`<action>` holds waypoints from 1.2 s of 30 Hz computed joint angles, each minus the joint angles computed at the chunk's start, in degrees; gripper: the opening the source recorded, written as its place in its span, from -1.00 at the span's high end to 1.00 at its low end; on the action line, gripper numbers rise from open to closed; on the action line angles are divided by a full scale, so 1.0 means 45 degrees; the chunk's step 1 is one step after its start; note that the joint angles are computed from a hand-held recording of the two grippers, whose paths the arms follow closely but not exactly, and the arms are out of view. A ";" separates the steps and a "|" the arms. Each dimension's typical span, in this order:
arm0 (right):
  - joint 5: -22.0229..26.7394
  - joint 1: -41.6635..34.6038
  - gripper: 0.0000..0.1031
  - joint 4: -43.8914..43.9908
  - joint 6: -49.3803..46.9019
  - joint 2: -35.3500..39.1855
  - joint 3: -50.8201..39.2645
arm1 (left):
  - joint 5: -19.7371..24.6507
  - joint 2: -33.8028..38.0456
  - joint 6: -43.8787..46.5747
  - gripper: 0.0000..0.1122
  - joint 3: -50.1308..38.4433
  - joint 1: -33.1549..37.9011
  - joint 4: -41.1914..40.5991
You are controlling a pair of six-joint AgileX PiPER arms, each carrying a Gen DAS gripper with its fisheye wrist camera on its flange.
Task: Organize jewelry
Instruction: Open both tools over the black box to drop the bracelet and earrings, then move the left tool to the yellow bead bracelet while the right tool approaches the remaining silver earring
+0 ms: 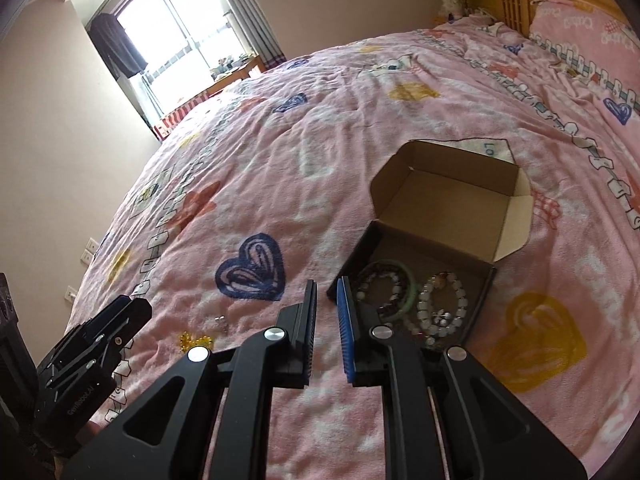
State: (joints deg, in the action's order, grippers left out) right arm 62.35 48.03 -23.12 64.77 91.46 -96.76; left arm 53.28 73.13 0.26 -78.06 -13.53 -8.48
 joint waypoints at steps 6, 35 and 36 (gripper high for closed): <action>0.0137 0.0564 0.74 0.0493 -0.0558 0.1770 -0.2113 | 0.0327 -0.0289 0.1248 0.11 0.0361 0.2293 -0.1213; 0.1156 0.0553 0.42 0.4229 -0.2225 0.7957 -0.8204 | 0.1323 0.2071 0.4120 -0.13 0.1415 0.5655 -0.3045; 0.1273 0.0511 0.42 0.4311 -0.2245 0.8207 -0.8500 | 0.1358 0.2197 0.4144 -0.13 0.1386 0.5646 -0.3064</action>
State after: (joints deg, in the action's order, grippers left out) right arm 68.07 50.33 -3.72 54.67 128.39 -135.01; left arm 59.39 83.01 18.91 -71.82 11.87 -22.26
